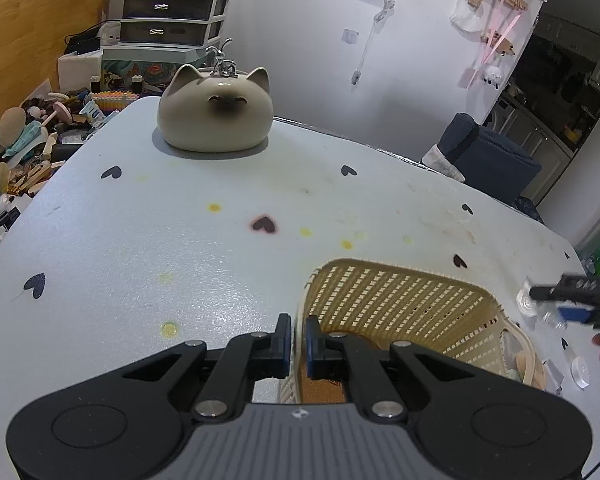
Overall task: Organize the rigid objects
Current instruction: 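Grasp the clear plastic blister pack with the right gripper, then lower the blister pack into the basket and open the right gripper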
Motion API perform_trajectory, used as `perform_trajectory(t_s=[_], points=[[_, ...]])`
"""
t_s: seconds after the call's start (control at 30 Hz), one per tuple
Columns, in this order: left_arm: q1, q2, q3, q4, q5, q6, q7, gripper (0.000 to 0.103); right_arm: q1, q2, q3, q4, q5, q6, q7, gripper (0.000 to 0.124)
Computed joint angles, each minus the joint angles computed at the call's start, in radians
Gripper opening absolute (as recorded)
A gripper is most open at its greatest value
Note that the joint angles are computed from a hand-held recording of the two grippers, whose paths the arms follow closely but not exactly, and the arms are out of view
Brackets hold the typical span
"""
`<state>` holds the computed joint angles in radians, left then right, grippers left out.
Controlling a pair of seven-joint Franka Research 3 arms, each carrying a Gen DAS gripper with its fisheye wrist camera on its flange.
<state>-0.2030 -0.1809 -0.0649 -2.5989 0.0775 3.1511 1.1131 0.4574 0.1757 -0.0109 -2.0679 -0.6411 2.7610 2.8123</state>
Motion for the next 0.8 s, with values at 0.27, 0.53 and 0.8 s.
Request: perform_trajectory(t_s=[0.27,0.53,0.8], points=[[-0.025,-0.006,0.021,-0.008,-0.018,0.006,0.021,0.007,0.015,-0.039,0.046,0.001,0.034,0.175,-0.088,0.076],[-0.044,-0.006,0.038,-0.01,-0.036,0.01,0.031,0.006,0.0,0.015,0.189,0.041,0.435,0.236,-0.501,0.076],[0.006,-0.011,-0.009,-0.006,0.004,-0.004,0.009,0.006,0.029,0.142,0.232,0.19,0.685,0.086,-0.707,0.076]])
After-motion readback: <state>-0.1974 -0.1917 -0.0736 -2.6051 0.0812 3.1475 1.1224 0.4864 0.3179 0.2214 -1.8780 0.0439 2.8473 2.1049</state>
